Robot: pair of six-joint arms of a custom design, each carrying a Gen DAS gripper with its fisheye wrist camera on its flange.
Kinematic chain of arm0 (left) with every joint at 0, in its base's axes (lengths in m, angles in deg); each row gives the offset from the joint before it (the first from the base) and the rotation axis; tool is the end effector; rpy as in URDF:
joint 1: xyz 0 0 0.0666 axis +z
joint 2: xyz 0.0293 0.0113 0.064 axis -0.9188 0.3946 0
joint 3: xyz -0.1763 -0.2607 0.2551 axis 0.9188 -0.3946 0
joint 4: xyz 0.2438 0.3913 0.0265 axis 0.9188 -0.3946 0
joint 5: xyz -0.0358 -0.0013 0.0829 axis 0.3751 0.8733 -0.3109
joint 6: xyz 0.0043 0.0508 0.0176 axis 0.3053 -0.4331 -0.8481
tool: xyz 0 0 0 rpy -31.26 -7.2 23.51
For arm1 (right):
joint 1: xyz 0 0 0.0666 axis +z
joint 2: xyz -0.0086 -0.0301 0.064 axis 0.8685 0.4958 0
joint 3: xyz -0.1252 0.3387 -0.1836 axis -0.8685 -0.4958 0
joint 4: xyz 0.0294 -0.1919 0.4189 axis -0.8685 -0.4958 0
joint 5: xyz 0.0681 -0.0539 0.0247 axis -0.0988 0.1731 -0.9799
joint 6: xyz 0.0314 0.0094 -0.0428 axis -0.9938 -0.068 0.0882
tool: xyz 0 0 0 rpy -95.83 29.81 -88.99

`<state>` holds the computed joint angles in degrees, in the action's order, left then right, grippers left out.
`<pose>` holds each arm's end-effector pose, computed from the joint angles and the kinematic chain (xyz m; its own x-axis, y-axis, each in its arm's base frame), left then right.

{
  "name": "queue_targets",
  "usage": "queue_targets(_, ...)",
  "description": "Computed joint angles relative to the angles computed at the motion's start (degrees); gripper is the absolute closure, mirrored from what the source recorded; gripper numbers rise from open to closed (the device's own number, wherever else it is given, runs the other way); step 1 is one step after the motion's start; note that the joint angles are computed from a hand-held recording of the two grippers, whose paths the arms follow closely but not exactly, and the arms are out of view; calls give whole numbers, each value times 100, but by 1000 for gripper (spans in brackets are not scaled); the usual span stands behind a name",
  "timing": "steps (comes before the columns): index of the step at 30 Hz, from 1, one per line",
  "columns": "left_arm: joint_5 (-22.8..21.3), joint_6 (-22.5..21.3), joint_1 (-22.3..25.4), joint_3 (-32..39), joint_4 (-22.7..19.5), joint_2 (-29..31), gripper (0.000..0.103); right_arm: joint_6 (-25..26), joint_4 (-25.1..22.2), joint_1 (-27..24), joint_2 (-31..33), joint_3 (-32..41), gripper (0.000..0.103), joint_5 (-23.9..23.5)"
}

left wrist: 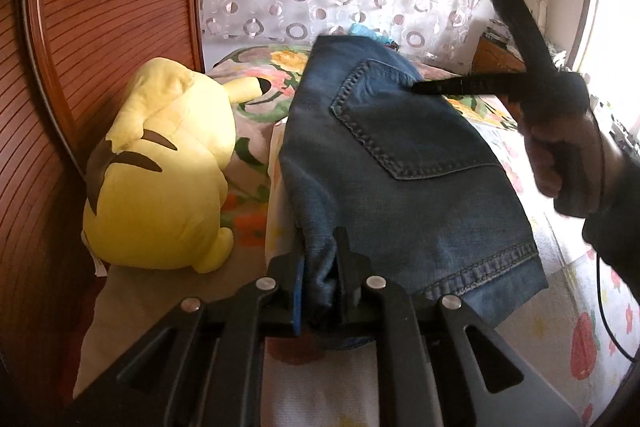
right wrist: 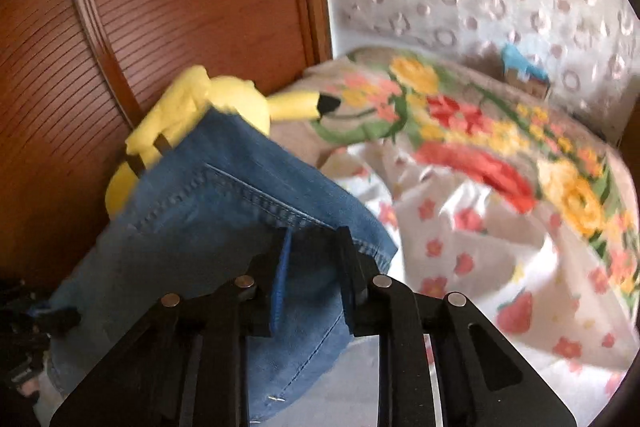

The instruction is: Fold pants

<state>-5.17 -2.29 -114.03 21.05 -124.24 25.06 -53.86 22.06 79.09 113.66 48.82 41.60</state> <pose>0.2605 -0.2550 0.4003 -0.6945 -0.1671 -0.6998 -0.1282 0.9858 -0.1082 0.4835 0.1784 0.4576 -0.5924 -0.4803 -0.6468 -0.7047 0.6980 0.1270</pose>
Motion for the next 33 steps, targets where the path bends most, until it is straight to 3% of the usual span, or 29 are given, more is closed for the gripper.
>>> queue_targets(7,-583,423,-434,391,-636,31,90,-90,1,-217,-767,-356,84,-266)
queue_targets(17,-1589,1173,-1612,1114,-1599,248,88,309,-789,-981,-2278,-919,80,-912)
queue_targets(25,-1959,1422,-2390,1683,-1865,722,73,1053,-1570,-2252,-3302,-1293,75,-1635)
queue_targets(33,-2099,1295,-2868,2092,-1663,1164,65,2128,-2483,-3830,-3797,-1298,71,-2416)
